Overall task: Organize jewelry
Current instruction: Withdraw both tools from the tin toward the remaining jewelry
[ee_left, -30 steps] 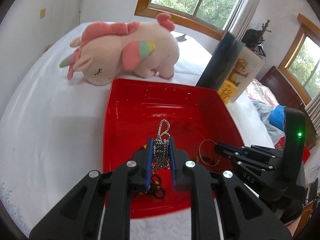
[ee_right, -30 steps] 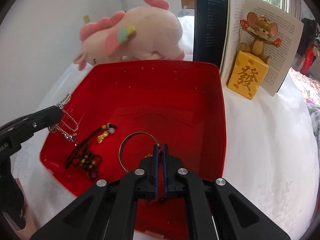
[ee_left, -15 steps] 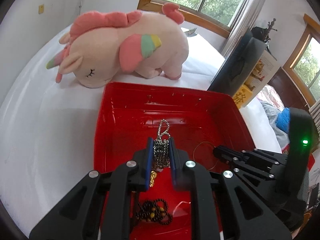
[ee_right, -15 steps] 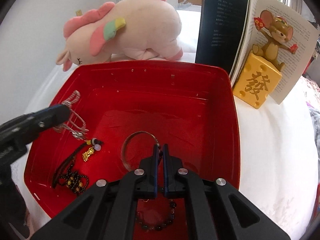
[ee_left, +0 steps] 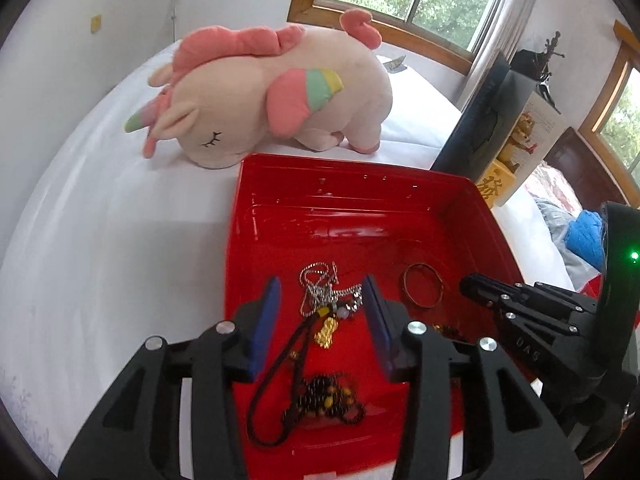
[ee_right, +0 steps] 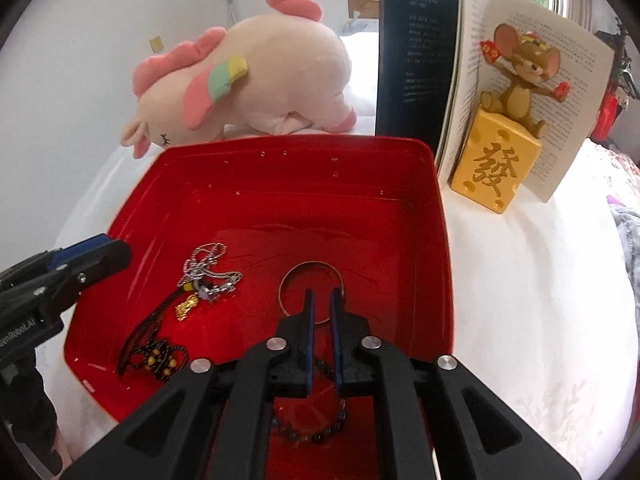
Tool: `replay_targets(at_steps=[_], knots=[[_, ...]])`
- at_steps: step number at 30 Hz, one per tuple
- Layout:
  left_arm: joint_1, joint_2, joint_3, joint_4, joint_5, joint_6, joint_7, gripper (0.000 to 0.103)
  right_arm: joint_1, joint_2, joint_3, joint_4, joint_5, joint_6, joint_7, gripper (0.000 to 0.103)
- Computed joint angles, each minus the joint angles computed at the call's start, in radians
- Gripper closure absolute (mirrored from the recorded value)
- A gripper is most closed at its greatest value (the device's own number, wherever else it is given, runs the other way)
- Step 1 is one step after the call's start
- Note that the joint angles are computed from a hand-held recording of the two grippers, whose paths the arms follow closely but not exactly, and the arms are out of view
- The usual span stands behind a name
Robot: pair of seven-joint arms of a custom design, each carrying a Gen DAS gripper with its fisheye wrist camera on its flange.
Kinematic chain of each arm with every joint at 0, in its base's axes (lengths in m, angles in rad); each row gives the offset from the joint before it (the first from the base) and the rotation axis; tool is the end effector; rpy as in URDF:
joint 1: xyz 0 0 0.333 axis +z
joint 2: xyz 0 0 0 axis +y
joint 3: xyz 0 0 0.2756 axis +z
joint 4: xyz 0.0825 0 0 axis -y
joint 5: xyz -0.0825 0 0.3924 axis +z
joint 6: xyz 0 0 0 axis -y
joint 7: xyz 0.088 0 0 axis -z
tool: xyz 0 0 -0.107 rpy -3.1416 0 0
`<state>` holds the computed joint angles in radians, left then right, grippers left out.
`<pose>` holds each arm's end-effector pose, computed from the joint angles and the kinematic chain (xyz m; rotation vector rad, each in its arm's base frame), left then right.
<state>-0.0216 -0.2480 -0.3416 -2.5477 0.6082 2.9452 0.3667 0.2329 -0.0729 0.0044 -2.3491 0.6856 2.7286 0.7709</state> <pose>0.4432 -0.2067 0.3694 -2.1019 1.6130 -0.8004 0.5255 0.1026 0.3580 -2.1860 1.3482 -0.2368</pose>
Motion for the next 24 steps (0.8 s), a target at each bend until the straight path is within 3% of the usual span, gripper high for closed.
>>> replay_targets(at_steps=[4,13,24], knots=[[-0.012,-0.084,-0.018,-0.055,-0.011,-0.029,-0.006,0.053,0.008,-0.082,-0.018,-0.058,0.054,-0.016,-0.059,0.093],[-0.080,-0.274,-0.055,-0.192,-0.128,-0.092,0.030,0.053,0.075,-0.310,-0.094,-0.229,0.098,-0.048,-0.154,0.091],[-0.231,-0.479,-0.096,-0.341,-0.256,-0.185,0.034,0.046,0.119,-0.600,-0.169,-0.468,0.031,-0.110,-0.190,0.088]])
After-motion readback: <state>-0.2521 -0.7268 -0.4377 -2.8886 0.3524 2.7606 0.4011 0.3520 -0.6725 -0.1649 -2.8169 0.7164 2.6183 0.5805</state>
